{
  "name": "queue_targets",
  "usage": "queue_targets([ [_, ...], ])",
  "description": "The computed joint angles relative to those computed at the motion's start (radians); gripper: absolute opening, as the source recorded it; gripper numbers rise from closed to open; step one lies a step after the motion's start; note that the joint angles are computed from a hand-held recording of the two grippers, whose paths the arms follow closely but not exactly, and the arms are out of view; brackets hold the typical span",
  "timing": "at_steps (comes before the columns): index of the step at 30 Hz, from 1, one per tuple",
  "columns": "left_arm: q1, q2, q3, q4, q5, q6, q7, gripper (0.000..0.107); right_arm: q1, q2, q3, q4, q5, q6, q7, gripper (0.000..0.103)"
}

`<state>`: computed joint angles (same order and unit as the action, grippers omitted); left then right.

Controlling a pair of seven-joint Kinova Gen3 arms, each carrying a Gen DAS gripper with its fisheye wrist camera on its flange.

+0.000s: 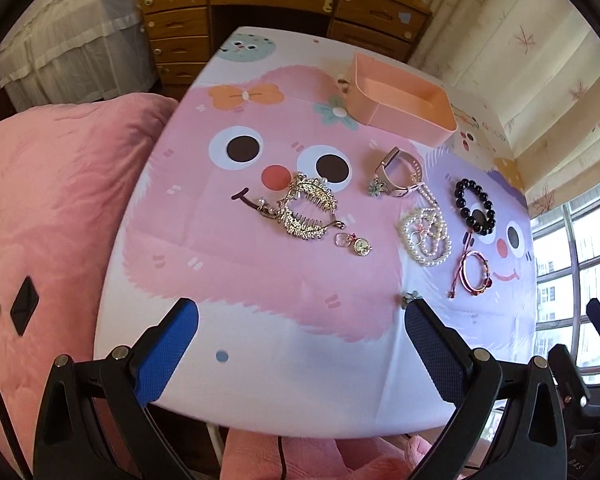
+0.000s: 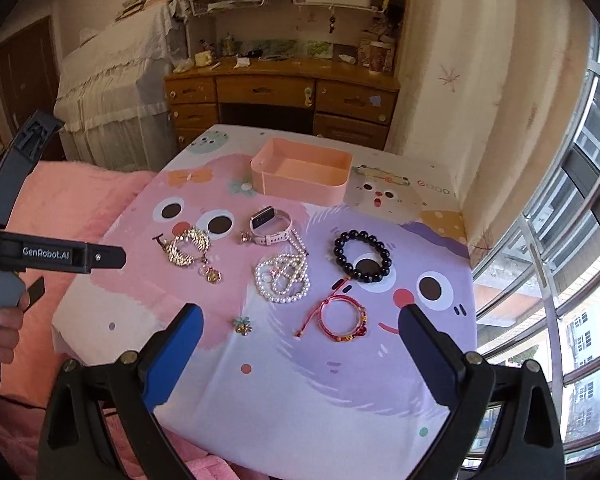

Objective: Organize jewelry
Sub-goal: 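Grasp the gold hair clip with the left tool while the right tool grasps the green flower charm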

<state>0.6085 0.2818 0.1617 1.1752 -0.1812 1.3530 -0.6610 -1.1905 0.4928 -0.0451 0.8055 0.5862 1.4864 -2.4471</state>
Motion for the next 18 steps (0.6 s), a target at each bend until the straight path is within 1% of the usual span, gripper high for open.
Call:
queue_targets([
  [1,-0.01,0.002,-0.013,0.018,0.021,-0.033,-0.038,0.102,0.014,0.02,-0.008,-0.025,-0.021,0.005,0.017,0.098],
  [2,-0.034,0.005,-0.008,0.033,0.038,-0.063,-0.079,0.102,0.03,0.043,-0.014,-0.051,-0.049,0.009,0.032,0.095],
  [3,-0.068,0.015,0.016,0.039,0.047,-0.082,-0.12,0.102,0.046,0.063,-0.018,-0.072,-0.081,0.008,0.045,0.091],
  [4,-0.091,0.03,0.034,0.034,0.048,-0.084,-0.16,0.102,0.064,0.089,-0.022,-0.102,-0.118,0.011,0.058,0.09],
  [5,-0.096,0.048,0.034,0.022,0.046,-0.079,-0.201,0.102,0.074,0.11,-0.021,-0.123,-0.147,0.013,0.064,0.088],
  [7,-0.131,0.075,0.082,0.017,0.009,-0.09,-0.282,0.102,0.087,0.154,-0.015,-0.164,-0.196,0.02,0.084,0.087],
  [9,-0.134,0.095,0.093,0.018,-0.024,-0.101,-0.364,0.102,0.087,0.2,-0.003,-0.204,-0.225,0.032,0.109,0.086],
  [10,-0.12,0.104,0.076,0.022,-0.034,-0.113,-0.404,0.102,0.083,0.217,0.004,-0.215,-0.232,0.033,0.125,0.086],
  [12,-0.083,0.107,0.01,0.046,-0.019,-0.156,-0.484,0.102,0.067,0.261,0.024,-0.255,-0.233,0.061,0.161,0.084],
  [13,-0.074,0.107,-0.01,0.062,-0.012,-0.185,-0.522,0.102,0.059,0.282,0.034,-0.273,-0.233,0.074,0.178,0.082],
  [14,-0.073,0.107,-0.015,0.077,-0.018,-0.211,-0.543,0.102,0.056,0.295,0.039,-0.277,-0.238,0.076,0.19,0.08],
  [16,-0.071,0.109,-0.021,0.11,-0.03,-0.27,-0.577,0.102,0.056,0.299,0.042,-0.25,-0.255,0.054,0.186,0.076],
  [18,-0.071,0.116,-0.026,0.126,-0.031,-0.313,-0.597,0.102,0.066,0.274,0.037,-0.17,-0.273,-0.014,0.16,0.069],
])
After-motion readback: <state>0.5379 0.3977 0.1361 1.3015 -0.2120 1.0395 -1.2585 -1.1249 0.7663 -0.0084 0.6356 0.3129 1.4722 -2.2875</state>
